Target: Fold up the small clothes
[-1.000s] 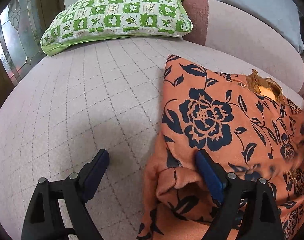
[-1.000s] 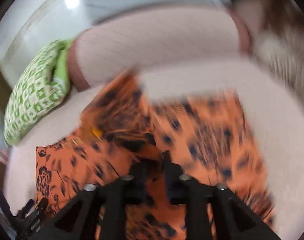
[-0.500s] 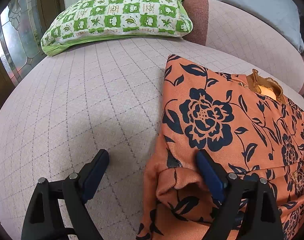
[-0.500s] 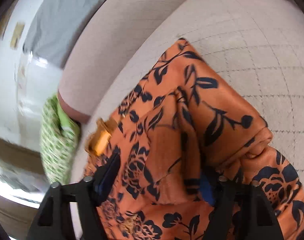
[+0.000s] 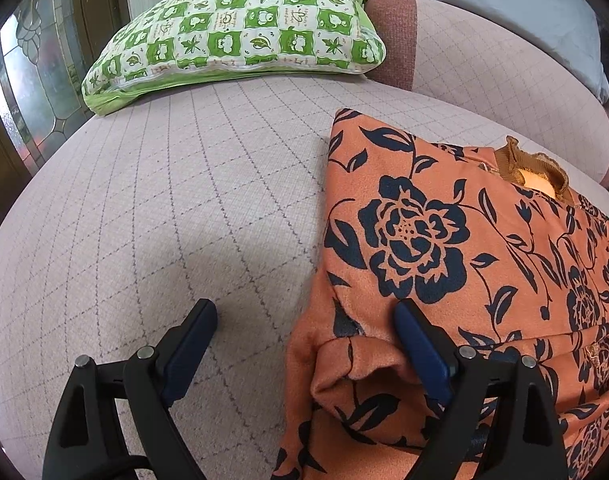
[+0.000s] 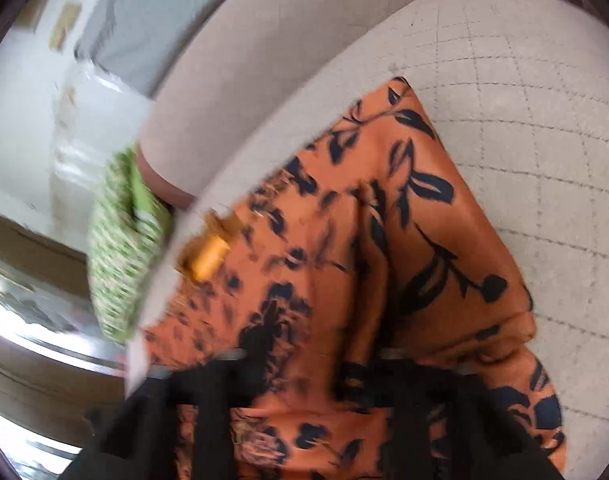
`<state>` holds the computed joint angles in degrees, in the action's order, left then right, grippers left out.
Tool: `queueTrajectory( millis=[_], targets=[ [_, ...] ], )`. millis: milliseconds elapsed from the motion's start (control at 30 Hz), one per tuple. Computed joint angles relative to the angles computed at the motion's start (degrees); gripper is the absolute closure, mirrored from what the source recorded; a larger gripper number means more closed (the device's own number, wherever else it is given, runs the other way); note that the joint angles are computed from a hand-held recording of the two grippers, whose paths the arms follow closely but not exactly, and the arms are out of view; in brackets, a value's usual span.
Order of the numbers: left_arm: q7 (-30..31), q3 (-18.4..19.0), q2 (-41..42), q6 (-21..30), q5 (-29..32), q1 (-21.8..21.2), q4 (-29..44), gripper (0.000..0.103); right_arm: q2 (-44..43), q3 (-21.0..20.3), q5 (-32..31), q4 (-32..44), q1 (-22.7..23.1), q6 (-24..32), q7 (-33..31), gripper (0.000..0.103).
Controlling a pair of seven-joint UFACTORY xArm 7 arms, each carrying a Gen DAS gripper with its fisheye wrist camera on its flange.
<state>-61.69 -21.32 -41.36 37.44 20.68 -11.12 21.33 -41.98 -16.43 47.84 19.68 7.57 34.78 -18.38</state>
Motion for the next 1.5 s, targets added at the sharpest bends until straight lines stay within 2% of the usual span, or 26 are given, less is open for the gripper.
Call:
queueTrajectory(
  millis=[100,133,167,200,300,367,433,500,567,600,667,767,833,900,933,1033,1067,1133,1167,1200,1233,1267,1333,1400,1433,1500],
  targets=[
    [0.19,0.3,-0.1,-0.37,-0.14,-0.07,-0.22,0.012,2.41,-1.34,2.05,2.3,1.23,-1.61,-1.68,0.027],
    [0.19,0.23,-0.13,-0.31,-0.14,-0.03,-0.2,0.012,4.45,-2.48,2.95,3.75,1.85,-0.99,-2.52,0.043],
    [0.19,0.23,-0.14,-0.35,-0.18,-0.04,-0.21,0.012,6.94,-1.21,1.44,4.96,1.13,-0.4,-1.48,0.092],
    [0.24,0.32,-0.2,-0.49,-0.19,-0.03,-0.31,0.012,9.68,0.63,-2.47,7.24,-0.24,2.19,0.28,0.098],
    [0.19,0.15,0.04,-0.55,-0.13,0.13,-0.22,0.012,7.7,6.5,-9.47,9.63,-1.27,2.56,-0.11,0.098],
    [0.16,0.04,-0.07,-0.38,-0.06,0.12,-0.24,0.012,3.6,9.53,-12.83,9.7,-1.17,-1.11,-0.41,0.098],
    [0.26,0.21,-0.18,-0.47,-0.06,0.11,-0.36,0.012,1.5,11.74,-16.21,8.38,-0.53,-8.17,-1.52,0.098],
    [0.35,0.31,-0.24,-0.54,-0.08,0.13,-0.45,0.012,3.29,8.94,-17.16,6.93,1.07,-9.65,-3.24,0.096],
    [0.36,0.41,-0.43,-0.74,-0.25,0.02,-0.58,0.012,10.09,10.13,-23.89,6.89,-2.16,-6.61,1.46,0.091],
    [0.48,0.65,-0.6,-0.93,-0.43,-0.07,-0.74,0.012,10.44,9.09,-24.19,5.15,-1.88,-6.9,1.09,0.091],
    [0.69,0.98,-1.11,-0.94,-0.85,-0.22,-0.85,0.012,6.06,9.96,-22.32,2.02,-2.82,-9.75,0.09,0.087],
    [0.71,1.79,-5.46,-1.27,-1.63,-0.5,-2.21,0.012,0.2,13.05,-28.31,1.14,-6.32,-8.37,7.67,0.086],
    [0.25,1.68,-10.91,-1.66,-1.08,0.69,-3.3,0.012,-4.9,12.35,-29.66,0.72,-4.78,-8.09,8.08,0.086],
    [2.52,5.62,-12.7,-5.75,-2.95,0.39,-4.4,0.012,-9.57,11.68,-30.6,0.05,-2.18,-8.89,8.14,0.085],
    [5.57,9.83,-11.24,-10.0,-5.23,-1.07,-4.89,0.012,-11.08,8.68,-29.03,0.19,1.89,-8.18,5.92,0.078],
    [15.17,18.07,-2.22,-18.14,-9.43,-4.86,-2.36,0.012,-9.18,1.57,-23.85,1.06,9.88,-4.72,1.69,0.032],
    [17.91,19.65,1.1,-20.2,-10.24,-5.6,-0.69,0.012,-6.98,0.05,-21.64,0.82,11.63,-5.08,0.54,0.032],
    [22.07,21.5,7.12,-21.96,-10.04,-6.65,2.82,0.02,-1.88,-1.99,-19.2,0.61,11.25,-3.91,-0.57,0.035],
    [24.26,19.85,11.86,-19.57,-10.49,-4.46,5.77,0.05,0.51,-3.26,-17.85,0.52,11.67,-4.14,-0.96,0.038],
    [26.68,20.55,15.91,-17.12,-13.33,-4.4,7.63,0.081,0.5,-4.73,-14.44,-0.35,12.27,-5.66,-3.75,0.038],
    [27.73,23.24,18.25,-17.06,-16.95,-6.05,8.02,0.08,-1.19,-6.34,-11.84,-1.22,12.87,-6.39,-6.25,0.038],
    [28.93,23.54,18.19,-19.28,-18.16,-5.74,7.43,0.08,-1.38,-5.95,-11.45,-0.98,12.01,-5.09,-6.52,0.038],
    [26.2,17.76,17.8,-18.0,-14.47,-0.83,8.38,0.08,-1.24,-3.83,-12.34,-0.23,9.52,-2.53,-6.86,0.038],
    [21.06,10.9,16.9,-15.73,-9.71,4.9,9.13,0.073,-3.04,-2.63,-11.87,-0.6,6.22,-1.48,-6.54,0.038],
    [18.97,9.48,16.08,-14.83,-9.24,5.8,9.13,0.072,-2.75,-2.64,-9.26,-0.19,4.33,-0.9,-8.66,0.038],
    [16.83,8.95,13.68,-12.19,-10.38,5.23,8.63,0.066,1.52,-4.76,-8.57,1.73,5.77,-1.83,-8.2,0.039]
  ],
)
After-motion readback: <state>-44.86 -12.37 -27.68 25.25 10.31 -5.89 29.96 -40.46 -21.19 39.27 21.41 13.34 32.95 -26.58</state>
